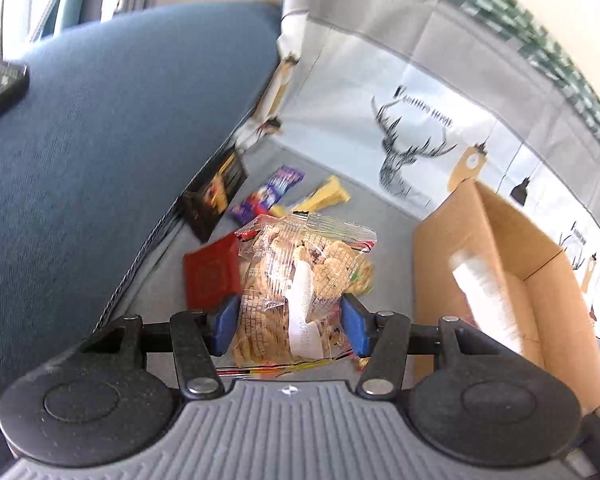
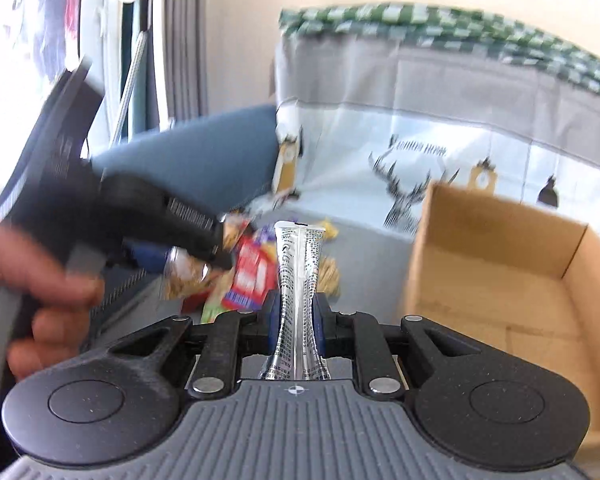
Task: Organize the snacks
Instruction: 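Lift and carry the cookie bag and silver packet over the box with both grippers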
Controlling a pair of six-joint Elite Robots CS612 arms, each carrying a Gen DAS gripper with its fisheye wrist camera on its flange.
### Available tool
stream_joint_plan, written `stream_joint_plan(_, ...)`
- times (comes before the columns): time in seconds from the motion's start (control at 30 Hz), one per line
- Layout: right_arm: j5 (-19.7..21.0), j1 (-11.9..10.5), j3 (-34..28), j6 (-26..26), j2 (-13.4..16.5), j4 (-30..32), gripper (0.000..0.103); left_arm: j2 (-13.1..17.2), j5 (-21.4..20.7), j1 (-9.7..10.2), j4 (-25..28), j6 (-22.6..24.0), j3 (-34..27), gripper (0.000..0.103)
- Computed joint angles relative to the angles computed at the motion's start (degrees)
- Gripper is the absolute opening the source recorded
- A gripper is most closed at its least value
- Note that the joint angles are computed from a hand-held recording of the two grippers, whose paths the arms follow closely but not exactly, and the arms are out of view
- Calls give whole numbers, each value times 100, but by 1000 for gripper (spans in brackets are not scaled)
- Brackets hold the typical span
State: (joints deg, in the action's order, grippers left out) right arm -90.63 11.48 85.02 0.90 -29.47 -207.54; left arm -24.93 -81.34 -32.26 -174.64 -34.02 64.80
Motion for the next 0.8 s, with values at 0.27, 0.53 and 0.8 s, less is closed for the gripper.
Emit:
stream_joint_plan(0.27,-155,-358,101,-1,-219,-775,18,70,175,-165,-809,486,-41,59)
stream_joint_plan(0.53,-671,-769,373,668,-269,-995,18,253,110,-424,-1562,1378,-283,59)
stream_joint_plan(0.8,-987,-892,633,732,-308,-982,18,444,-160,-632,-1803,1871,-588,59)
